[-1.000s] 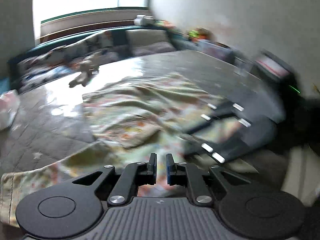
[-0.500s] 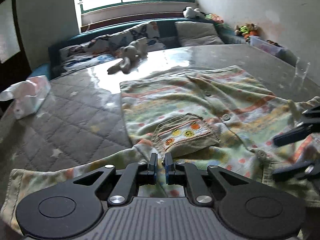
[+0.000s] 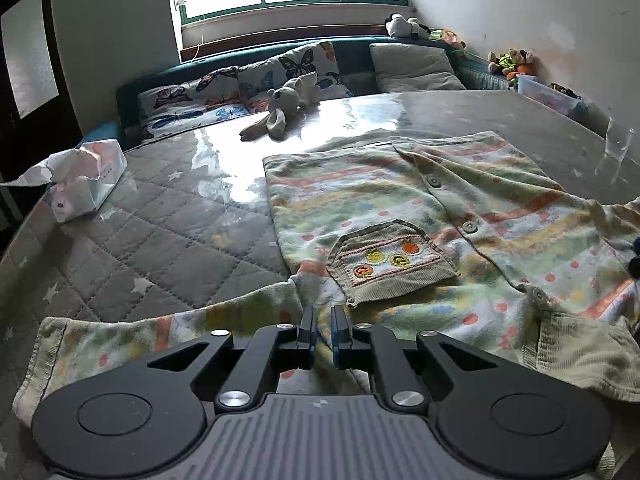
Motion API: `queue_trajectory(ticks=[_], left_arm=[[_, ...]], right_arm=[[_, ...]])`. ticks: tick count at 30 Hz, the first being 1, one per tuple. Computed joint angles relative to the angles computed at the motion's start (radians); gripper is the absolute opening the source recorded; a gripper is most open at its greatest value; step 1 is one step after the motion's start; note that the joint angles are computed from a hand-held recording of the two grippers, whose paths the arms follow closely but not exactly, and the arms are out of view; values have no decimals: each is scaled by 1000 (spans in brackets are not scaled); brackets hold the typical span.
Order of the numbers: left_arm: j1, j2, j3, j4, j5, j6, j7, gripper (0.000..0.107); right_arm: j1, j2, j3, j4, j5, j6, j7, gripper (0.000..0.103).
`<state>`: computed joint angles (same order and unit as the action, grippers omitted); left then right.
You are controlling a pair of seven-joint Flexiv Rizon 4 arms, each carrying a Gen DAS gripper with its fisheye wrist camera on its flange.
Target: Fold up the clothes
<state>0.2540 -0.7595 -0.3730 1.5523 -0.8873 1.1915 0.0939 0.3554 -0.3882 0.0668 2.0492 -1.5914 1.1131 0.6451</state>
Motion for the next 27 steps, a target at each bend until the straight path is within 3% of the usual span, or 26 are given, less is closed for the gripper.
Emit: queue_trajectory(ticks=[4,5,6,7,10,14,17,21,27], left_arm=[[1,5,-10,12,-9,18,19,15],[2,8,-12,15,-12,17,21,26],[4,11,-18,21,-21,25,27,45],[9,15,-30,28,-34,35,42,52],[20,27,-58,46,-76,53,87,54],[18,42,-68,60,-130,48,125,70],[9,53,-63,66,-172,46,155,72],[-9,63,-41,69,-216,32,184,79],[-40,72,-1,67,-249,6,195,85]], right_arm=[[13,56,16,75,57,-90,26,55],[16,71,22,93,75,-112,32,55],[17,86,27,111,94,-133,38,55],[20,101,33,129,114,-158,42,55],[37,143,55,176,206,-265,41,55],[54,182,80,225,327,-389,50,54],[50,206,85,252,333,-410,70,47],[51,214,88,252,313,-435,111,47],[54,223,101,257,390,-507,124,47]])
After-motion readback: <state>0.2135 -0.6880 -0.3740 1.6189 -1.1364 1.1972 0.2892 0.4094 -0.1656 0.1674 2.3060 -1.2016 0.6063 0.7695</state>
